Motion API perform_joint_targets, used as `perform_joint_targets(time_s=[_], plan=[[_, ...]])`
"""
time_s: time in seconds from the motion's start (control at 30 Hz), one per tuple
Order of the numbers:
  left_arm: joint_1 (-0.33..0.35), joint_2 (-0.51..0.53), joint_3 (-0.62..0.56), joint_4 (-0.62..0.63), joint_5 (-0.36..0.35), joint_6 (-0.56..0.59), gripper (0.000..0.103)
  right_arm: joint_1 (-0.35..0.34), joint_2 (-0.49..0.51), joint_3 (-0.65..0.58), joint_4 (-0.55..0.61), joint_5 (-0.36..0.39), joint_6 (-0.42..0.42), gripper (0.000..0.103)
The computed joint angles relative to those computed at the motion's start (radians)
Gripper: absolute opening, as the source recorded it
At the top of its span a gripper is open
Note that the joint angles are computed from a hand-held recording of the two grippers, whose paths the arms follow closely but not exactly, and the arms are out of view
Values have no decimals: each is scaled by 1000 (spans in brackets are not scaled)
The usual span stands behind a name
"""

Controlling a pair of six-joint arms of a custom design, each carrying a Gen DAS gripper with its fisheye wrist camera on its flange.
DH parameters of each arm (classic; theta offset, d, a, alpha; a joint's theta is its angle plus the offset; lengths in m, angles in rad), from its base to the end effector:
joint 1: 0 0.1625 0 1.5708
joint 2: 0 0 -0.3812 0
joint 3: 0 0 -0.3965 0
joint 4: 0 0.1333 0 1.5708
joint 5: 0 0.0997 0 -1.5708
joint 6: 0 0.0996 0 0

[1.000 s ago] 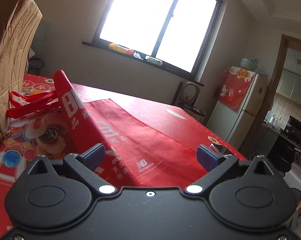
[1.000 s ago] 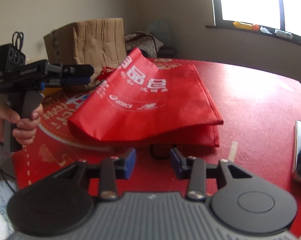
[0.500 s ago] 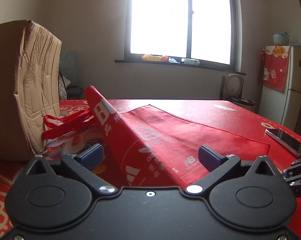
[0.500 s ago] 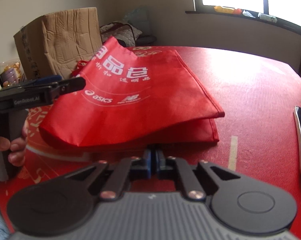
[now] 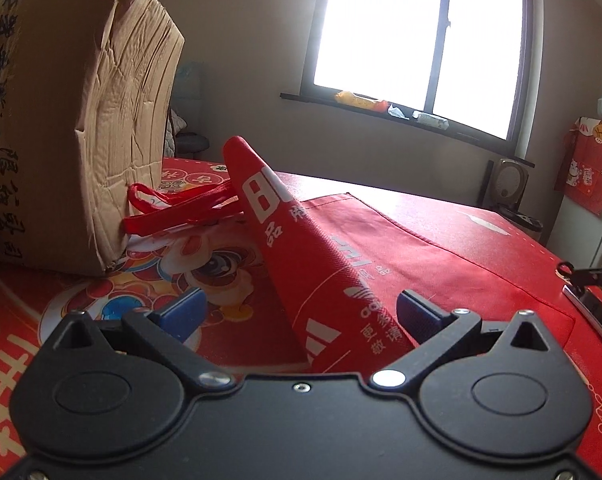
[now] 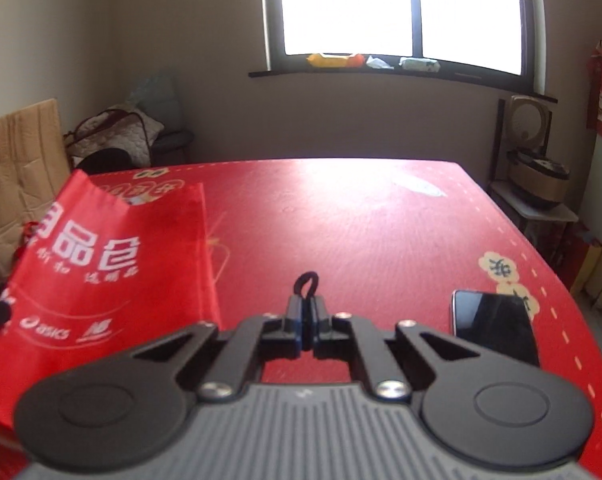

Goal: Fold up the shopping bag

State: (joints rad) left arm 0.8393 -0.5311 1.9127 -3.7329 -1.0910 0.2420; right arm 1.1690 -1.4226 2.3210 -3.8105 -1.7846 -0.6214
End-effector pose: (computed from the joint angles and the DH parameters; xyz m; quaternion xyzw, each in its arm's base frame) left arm -0.2248 -0.5188 -0.0265 0.3403 0.8363 -0.4118 0.1236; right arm -0.0613 -0.4311 0.3043 0.0194 -0.7815 0.4979 0.3754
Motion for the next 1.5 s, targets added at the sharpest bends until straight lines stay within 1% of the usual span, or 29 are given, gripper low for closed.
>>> perform_joint_targets(time_s=[0.07,0.1,0.13,0.17,0.2,0.27,0.33,0.4,0.47,0.53,0.57,0.6,0.67,0.73,0.77,0.8,0.83,0.87,0.9,0.93,0.97,1.0,1.1,1.2,1.23,1.43,1.5], plan=[[3,-6,1,20,2,-27,103,-25,40,-67,24,14,71,13],[7,-11,1,31,2,-45,103,-34,54,-88,25,21,104,30],[9,-14,3,34,0,-57,103,-41,68,-98,4,23,135,41],[10,-16,6,36,-1,-67,103,-45,87,-100,-46,21,163,56],[13,-19,7,41,-5,-77,103,-49,98,-95,-93,27,178,63],[12,-22,9,48,-6,-85,103,-76,80,-49,-151,102,188,65],[5,-17,9,44,5,-74,103,-94,35,8,-155,152,189,65],[-3,-13,10,40,17,-62,103,-103,-8,55,-142,180,200,66],[-7,-8,8,39,24,-49,103,-135,-96,123,-46,254,258,69],[-7,-6,4,39,28,-42,103,-195,-194,190,89,389,322,74],[-7,-6,4,40,29,-42,103,-216,-214,207,124,436,334,75],[-3,-6,0,44,25,-39,103,-226,-217,217,137,460,342,77],[1,-6,-4,55,24,-42,103,-234,-207,227,143,479,356,78],[3,-7,-7,63,24,-48,103,-234,-172,222,129,477,376,77],[4,-8,-7,65,24,-53,103,-241,-151,220,110,501,383,73],[4,-9,-6,66,24,-55,103,-253,-133,218,94,543,383,61],[4,-10,-6,68,23,-56,103,-264,-119,216,90,585,386,56],[4,-10,-5,70,22,-58,103,-270,-109,214,88,619,392,41],[5,-10,-7,72,22,-59,103,-273,-97,214,80,645,401,29],[5,-10,-7,72,23,-61,103,-276,-85,214,72,672,409,11],[5,-10,-8,72,24,-62,103,-280,-70,219,39,697,424,7],[5,-10,-8,73,25,-63,103,-284,-51,227,-15,721,445,6],[5,-10,-7,69,29,-68,103,-317,17,247,-233,842,542,4],[8,-11,-9,72,18,-62,103,-328,44,265,-421,878,578,4],[9,-12,-9,71,12,-58,103,-334,39,274,-459,891,581,4],[7,-8,-9,60,12,-43,103,-366,-29,340,-545,963,569,4],[6,-7,-9,60,11,-43,103,-375,-35,355,-583,994,583,4]])
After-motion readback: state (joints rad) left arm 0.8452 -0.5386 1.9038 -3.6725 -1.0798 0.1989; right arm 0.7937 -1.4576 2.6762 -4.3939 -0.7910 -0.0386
